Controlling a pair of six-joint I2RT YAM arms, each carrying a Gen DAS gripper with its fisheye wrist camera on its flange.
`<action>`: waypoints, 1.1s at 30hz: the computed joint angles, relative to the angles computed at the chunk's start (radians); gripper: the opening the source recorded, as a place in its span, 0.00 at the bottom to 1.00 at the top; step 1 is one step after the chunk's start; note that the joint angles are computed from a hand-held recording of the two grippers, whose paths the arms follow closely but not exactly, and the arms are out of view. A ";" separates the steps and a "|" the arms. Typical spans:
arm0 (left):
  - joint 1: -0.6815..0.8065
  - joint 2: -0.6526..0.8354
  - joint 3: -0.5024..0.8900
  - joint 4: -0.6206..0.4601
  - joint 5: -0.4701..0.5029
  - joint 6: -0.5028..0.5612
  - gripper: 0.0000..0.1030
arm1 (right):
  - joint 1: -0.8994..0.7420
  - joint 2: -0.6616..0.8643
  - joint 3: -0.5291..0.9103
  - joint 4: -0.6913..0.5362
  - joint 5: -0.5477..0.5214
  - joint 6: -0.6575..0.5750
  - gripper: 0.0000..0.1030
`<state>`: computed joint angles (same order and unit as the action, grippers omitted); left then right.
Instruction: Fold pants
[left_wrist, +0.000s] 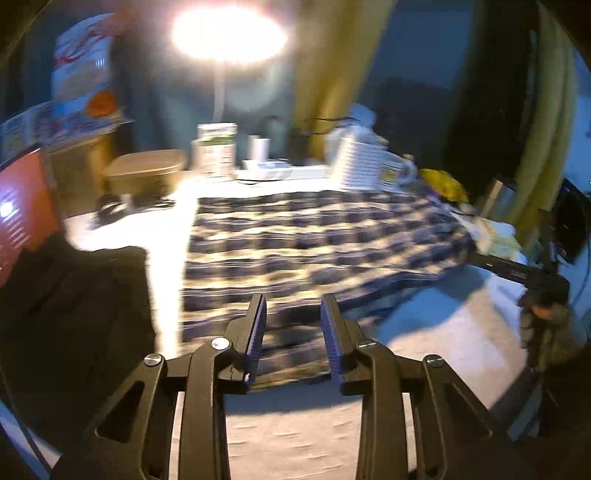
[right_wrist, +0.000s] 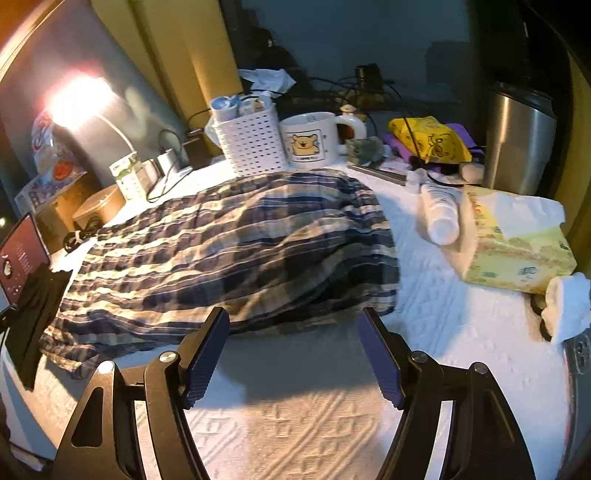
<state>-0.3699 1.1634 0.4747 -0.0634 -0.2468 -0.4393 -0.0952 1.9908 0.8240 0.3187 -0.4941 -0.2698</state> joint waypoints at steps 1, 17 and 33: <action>-0.014 0.034 0.015 0.015 0.012 0.006 0.30 | 0.003 -0.004 -0.004 0.000 -0.004 -0.004 0.71; -0.037 0.510 0.157 0.169 0.202 -0.023 0.30 | 0.220 -0.023 -0.031 0.052 -0.034 -0.005 0.41; -0.082 0.363 0.034 0.149 0.250 -0.010 0.30 | 0.453 0.094 -0.041 0.074 0.189 -0.054 0.40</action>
